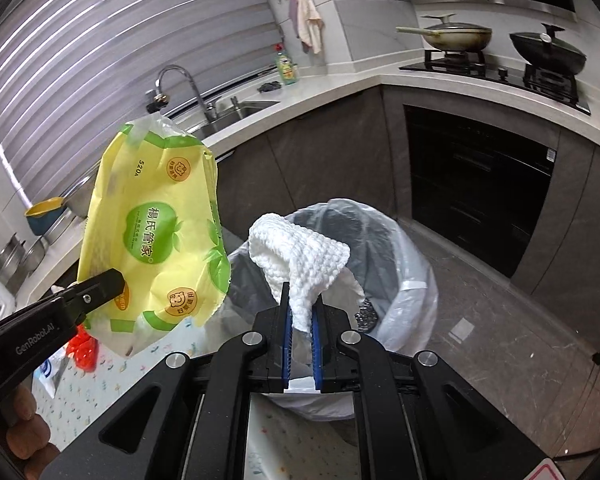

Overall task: Collect trash
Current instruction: 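Carry both over the bin and open the left tool to drop the wipe pack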

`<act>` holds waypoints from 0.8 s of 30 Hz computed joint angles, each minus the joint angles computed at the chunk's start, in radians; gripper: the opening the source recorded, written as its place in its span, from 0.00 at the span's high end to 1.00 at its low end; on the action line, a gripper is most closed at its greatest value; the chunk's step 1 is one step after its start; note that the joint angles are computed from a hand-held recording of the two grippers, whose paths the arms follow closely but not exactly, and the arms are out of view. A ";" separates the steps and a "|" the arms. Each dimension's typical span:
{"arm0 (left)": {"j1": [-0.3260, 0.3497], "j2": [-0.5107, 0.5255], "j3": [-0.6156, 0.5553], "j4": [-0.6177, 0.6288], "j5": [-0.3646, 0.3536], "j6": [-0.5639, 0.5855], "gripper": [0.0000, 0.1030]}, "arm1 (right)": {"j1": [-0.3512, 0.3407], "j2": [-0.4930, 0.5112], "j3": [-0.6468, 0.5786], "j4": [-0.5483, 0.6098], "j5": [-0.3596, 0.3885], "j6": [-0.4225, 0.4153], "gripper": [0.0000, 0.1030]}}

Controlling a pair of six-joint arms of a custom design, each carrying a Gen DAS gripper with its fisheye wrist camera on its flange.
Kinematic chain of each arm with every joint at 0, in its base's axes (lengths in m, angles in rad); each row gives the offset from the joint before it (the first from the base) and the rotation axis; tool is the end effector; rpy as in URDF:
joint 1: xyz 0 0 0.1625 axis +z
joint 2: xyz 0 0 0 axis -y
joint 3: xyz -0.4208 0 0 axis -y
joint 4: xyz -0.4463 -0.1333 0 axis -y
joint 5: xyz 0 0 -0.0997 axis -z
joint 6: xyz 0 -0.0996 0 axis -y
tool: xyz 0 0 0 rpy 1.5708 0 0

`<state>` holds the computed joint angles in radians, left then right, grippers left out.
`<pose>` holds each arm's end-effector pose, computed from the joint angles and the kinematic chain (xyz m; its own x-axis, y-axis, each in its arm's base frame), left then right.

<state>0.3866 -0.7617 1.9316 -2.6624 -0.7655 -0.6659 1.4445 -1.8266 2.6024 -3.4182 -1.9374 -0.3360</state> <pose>-0.4531 -0.4059 -0.0346 -0.7348 0.2892 -0.6136 0.5970 0.7052 -0.3826 0.0538 -0.3511 0.3001 -0.8568 0.2492 0.4515 -0.2354 0.5901 -0.7723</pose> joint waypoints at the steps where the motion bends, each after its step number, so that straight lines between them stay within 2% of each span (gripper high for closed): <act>1: 0.005 0.013 -0.012 -0.002 -0.009 0.008 0.96 | -0.008 -0.002 -0.001 0.001 0.001 0.001 0.93; 11: 0.046 0.094 -0.077 -0.008 -0.057 0.034 0.94 | -0.053 0.003 -0.015 0.009 0.012 0.005 0.93; 13: 0.049 0.100 -0.080 -0.012 -0.054 0.031 0.84 | -0.056 0.012 -0.020 0.009 0.013 0.005 0.93; 18: 0.052 0.099 -0.073 -0.024 -0.034 0.022 0.66 | -0.055 0.039 -0.033 0.007 0.011 0.009 0.93; 24: 0.056 0.075 -0.051 -0.018 -0.014 -0.019 0.59 | -0.043 0.068 -0.051 0.008 0.012 0.015 0.92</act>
